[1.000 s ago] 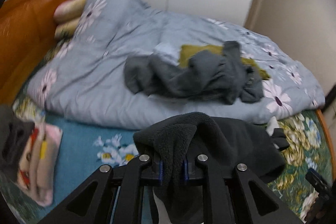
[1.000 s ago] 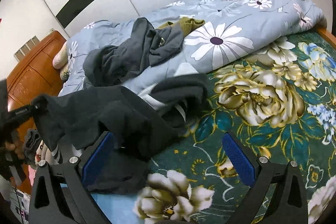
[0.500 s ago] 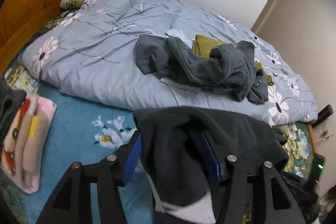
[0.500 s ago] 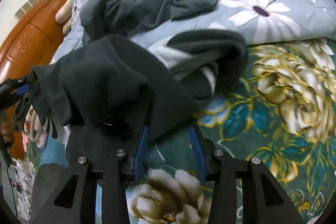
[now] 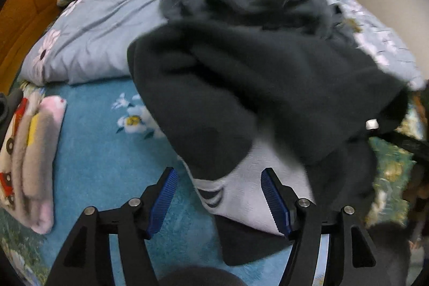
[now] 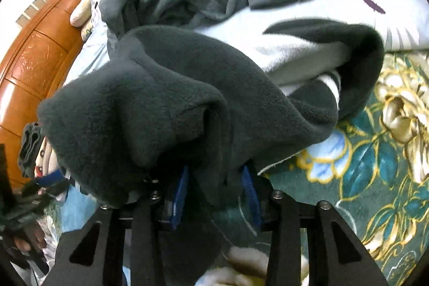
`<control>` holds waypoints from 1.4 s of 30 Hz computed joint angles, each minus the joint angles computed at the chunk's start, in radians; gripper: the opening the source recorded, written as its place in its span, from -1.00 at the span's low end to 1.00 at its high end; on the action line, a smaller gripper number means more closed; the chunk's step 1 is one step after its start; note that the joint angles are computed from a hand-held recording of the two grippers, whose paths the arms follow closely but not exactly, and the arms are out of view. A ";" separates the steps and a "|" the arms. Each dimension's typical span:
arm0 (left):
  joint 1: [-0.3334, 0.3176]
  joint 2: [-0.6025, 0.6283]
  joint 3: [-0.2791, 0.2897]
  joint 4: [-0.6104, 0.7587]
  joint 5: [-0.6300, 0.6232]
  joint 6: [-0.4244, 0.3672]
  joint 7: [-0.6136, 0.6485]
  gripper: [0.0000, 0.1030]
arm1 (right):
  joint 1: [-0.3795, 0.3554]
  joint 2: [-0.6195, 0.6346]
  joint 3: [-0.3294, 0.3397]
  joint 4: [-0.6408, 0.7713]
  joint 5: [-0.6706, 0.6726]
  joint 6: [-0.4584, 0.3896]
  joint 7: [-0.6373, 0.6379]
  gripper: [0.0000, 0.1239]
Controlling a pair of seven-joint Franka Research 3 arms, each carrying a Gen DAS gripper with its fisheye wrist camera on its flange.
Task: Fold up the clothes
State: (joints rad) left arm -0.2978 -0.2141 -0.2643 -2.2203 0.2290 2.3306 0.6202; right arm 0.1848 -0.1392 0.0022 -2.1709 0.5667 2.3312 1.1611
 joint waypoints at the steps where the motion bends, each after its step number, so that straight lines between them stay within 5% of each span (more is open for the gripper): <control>1: 0.007 0.008 -0.001 -0.001 0.006 0.002 -0.024 0.33 | 0.001 -0.001 0.000 0.000 0.007 0.011 -0.003 -0.49; 3: 0.020 0.009 0.003 -0.008 0.015 0.016 -0.075 0.24 | 0.000 0.008 -0.004 0.012 0.019 0.010 -0.004 -0.64; 6: 0.039 0.010 0.002 0.004 0.049 -0.009 -0.138 -0.67 | -0.004 0.024 0.000 0.036 0.002 0.016 0.014 -0.77; 7: 0.044 0.008 -0.002 0.013 0.073 -0.026 -0.154 -0.76 | -0.004 0.025 0.004 0.041 -0.011 0.027 0.025 -0.77; 15: 0.070 -0.078 -0.042 0.072 0.326 -0.090 -0.207 -0.81 | -0.009 -0.043 0.002 0.013 -0.069 0.143 0.070 -0.81; 22: 0.068 -0.119 -0.092 0.170 0.500 -0.128 -0.156 -0.82 | -0.005 -0.099 -0.005 -0.012 -0.108 0.149 0.054 -0.81; 28: 0.052 -0.106 -0.100 0.209 0.505 -0.184 -0.105 -0.82 | 0.007 -0.072 0.011 -0.008 -0.147 0.175 0.014 -0.76; 32: 0.041 -0.107 -0.106 0.212 0.490 -0.232 -0.103 -0.82 | 0.025 -0.061 0.015 -0.004 -0.153 0.196 -0.038 -0.53; 36: 0.033 -0.122 -0.099 0.198 0.473 -0.251 -0.104 -0.82 | 0.044 -0.044 0.008 0.013 -0.100 0.155 -0.085 -0.49; 37: 0.032 -0.123 -0.099 0.197 0.471 -0.255 -0.105 -0.82 | 0.045 -0.042 0.005 0.016 -0.076 0.144 -0.086 -0.50; 39: 0.030 -0.130 -0.098 0.192 0.469 -0.259 -0.100 -0.82 | 0.040 -0.047 0.003 0.014 -0.038 0.150 -0.050 -0.82; 42: 0.028 -0.152 -0.101 0.185 0.480 -0.253 -0.087 -0.82 | 0.031 -0.055 -0.004 0.021 0.014 0.167 0.000 -0.84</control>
